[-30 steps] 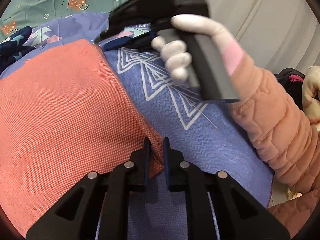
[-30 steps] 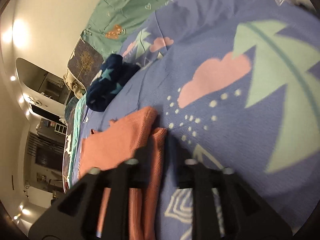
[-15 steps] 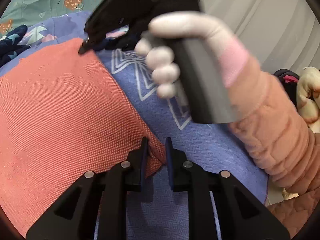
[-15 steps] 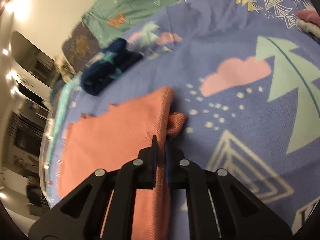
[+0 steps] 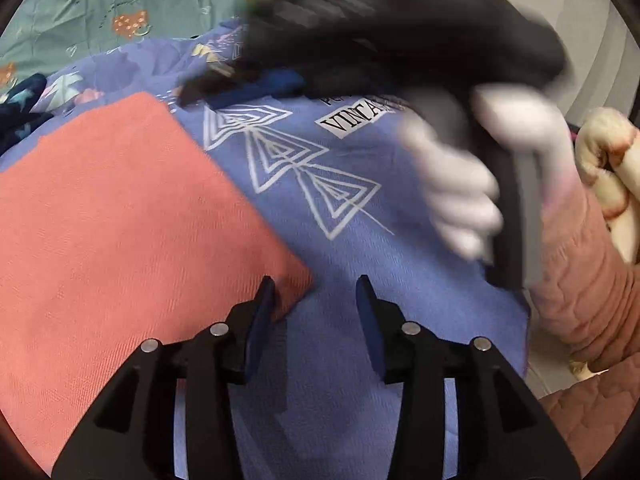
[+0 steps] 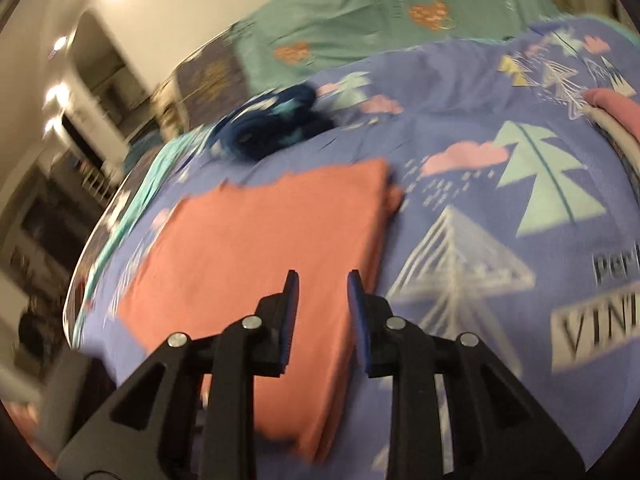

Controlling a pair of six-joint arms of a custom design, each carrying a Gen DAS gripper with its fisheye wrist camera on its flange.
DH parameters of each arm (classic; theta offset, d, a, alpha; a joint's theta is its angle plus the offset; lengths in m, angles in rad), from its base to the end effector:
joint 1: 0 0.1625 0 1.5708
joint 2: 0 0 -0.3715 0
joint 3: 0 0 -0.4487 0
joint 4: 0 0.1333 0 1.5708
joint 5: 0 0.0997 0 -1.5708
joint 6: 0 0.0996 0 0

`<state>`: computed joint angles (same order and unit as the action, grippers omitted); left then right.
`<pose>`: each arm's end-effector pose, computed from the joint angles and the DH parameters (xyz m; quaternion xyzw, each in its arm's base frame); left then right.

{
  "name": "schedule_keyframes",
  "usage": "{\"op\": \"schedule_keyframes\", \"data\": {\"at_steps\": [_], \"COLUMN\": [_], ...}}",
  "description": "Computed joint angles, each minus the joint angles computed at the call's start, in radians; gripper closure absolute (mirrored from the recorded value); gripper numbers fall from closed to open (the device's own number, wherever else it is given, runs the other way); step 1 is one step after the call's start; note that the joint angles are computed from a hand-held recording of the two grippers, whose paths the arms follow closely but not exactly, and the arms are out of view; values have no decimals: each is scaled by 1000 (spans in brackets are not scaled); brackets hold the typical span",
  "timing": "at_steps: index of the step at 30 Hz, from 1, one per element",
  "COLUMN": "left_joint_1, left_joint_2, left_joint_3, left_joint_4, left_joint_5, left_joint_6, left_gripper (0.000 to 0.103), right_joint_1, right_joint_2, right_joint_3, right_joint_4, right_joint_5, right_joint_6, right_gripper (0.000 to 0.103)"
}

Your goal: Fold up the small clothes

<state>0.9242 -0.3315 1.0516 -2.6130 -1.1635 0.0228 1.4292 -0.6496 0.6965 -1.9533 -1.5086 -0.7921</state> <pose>-0.3514 -0.7522 -0.0677 0.2869 0.9237 -0.2107 0.1418 0.0152 -0.8819 0.3051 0.3198 -0.9322 0.1629 0.0478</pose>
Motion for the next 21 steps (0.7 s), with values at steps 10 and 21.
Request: {"op": "schedule_keyframes", "data": {"at_steps": [10,21], "left_joint_1": [-14,-54], "left_joint_2": [-339,-740], "left_joint_3": [485,926], "left_joint_4": [-267,-332], "left_joint_5": [287,766], "left_joint_6": [-220,-453], "left_gripper": [48,44], "right_joint_1": [-16,55], "right_joint_2": [-187,-331], "right_joint_3": [394,692], "right_joint_4": [-235,-567], "right_joint_5": [-158,-189], "right_joint_6": [-102,-144], "right_gripper": [78,70]}}
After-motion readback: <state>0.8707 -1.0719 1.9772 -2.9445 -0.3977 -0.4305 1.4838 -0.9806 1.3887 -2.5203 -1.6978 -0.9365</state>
